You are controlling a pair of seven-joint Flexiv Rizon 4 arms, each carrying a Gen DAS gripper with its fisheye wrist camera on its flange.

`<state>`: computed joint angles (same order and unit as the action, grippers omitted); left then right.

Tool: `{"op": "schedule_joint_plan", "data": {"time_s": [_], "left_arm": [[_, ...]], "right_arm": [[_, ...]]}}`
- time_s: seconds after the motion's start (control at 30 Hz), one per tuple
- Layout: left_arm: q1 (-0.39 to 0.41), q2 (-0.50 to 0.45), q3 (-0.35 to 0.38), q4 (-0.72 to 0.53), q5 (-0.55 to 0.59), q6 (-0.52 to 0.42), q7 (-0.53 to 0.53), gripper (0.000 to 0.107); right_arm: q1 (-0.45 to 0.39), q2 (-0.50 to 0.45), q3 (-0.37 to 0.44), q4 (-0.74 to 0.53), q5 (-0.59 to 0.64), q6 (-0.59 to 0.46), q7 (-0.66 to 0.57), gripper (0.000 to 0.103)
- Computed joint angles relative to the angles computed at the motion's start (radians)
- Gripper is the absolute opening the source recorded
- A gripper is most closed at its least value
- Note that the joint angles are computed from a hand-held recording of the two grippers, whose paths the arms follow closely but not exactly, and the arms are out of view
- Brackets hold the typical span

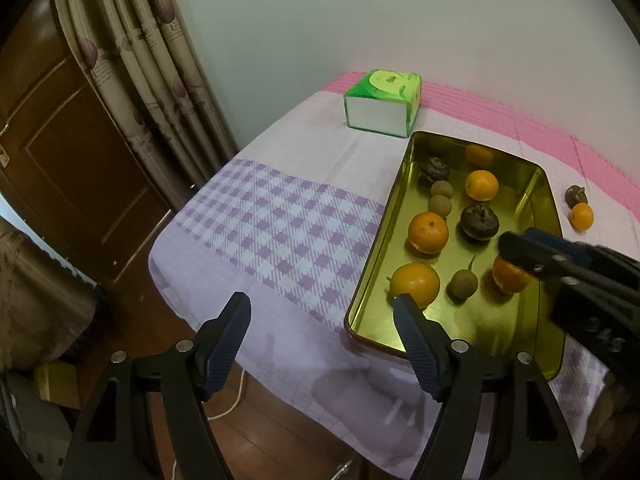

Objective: Organize fruits
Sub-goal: 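Lower the small brown fruit into the tray and open the right gripper, then grasp the last mandarin with the left gripper while the right gripper moves to the dark brown fruit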

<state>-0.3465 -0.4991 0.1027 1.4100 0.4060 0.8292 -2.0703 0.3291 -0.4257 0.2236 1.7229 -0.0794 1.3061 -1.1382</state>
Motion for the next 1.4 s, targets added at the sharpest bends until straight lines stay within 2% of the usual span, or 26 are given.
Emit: {"op": "schedule_joint_plan", "data": {"time_s": [0.1, 0.17, 0.43, 0.53, 0.77, 0.93, 1.07, 1.13, 1.2, 1.33, 1.4], "left_arm": [[-0.001, 0.000, 0.000, 0.001, 0.002, -0.001, 0.000, 0.075], [-0.004, 0.001, 0.001, -0.002, 0.007, -0.005, 0.000, 0.075], [-0.023, 0.000, 0.009, -0.014, 0.047, -0.021, -0.007, 0.075], [-0.035, -0.005, 0.011, -0.025, 0.069, -0.036, -0.007, 0.075], [-0.064, -0.011, 0.015, -0.044, 0.128, -0.054, -0.006, 0.076], [-0.091, -0.019, 0.012, -0.064, 0.171, -0.076, 0.011, 0.076], [-0.112, -0.032, 0.004, -0.097, 0.198, -0.086, 0.049, 0.076], [-0.112, -0.043, -0.009, -0.118, 0.190, -0.077, 0.086, 0.076], [-0.101, -0.057, -0.033, -0.140, 0.152, -0.061, 0.146, 0.076], [-0.064, -0.107, -0.104, -0.197, 0.014, -0.010, 0.343, 0.076], [-0.035, -0.150, -0.166, -0.248, -0.084, 0.006, 0.484, 0.076]], "right_arm": [[0.025, 0.043, -0.053, 0.068, -0.038, 0.051, 0.055, 0.035], [0.039, 0.072, -0.090, 0.121, -0.077, 0.076, 0.103, 0.043], [0.029, 0.187, -0.228, 0.353, -0.280, 0.126, 0.345, 0.050], [-0.007, 0.221, -0.263, 0.431, -0.357, 0.133, 0.430, 0.055], [-0.114, 0.309, -0.344, 0.589, -0.587, 0.156, 0.640, 0.057], [-0.217, 0.331, -0.348, 0.633, -0.679, 0.191, 0.698, 0.057], [-0.284, 0.333, -0.347, 0.635, -0.782, 0.195, 0.762, 0.063], [-0.315, 0.323, -0.332, 0.632, -0.789, 0.202, 0.773, 0.064], [-0.339, 0.314, -0.361, 0.637, -0.909, 0.252, 0.862, 0.064], [-0.389, 0.302, -0.387, 0.626, -1.144, 0.307, 1.018, 0.072], [-0.406, 0.301, -0.348, 0.624, -1.102, 0.287, 0.974, 0.075]]}}
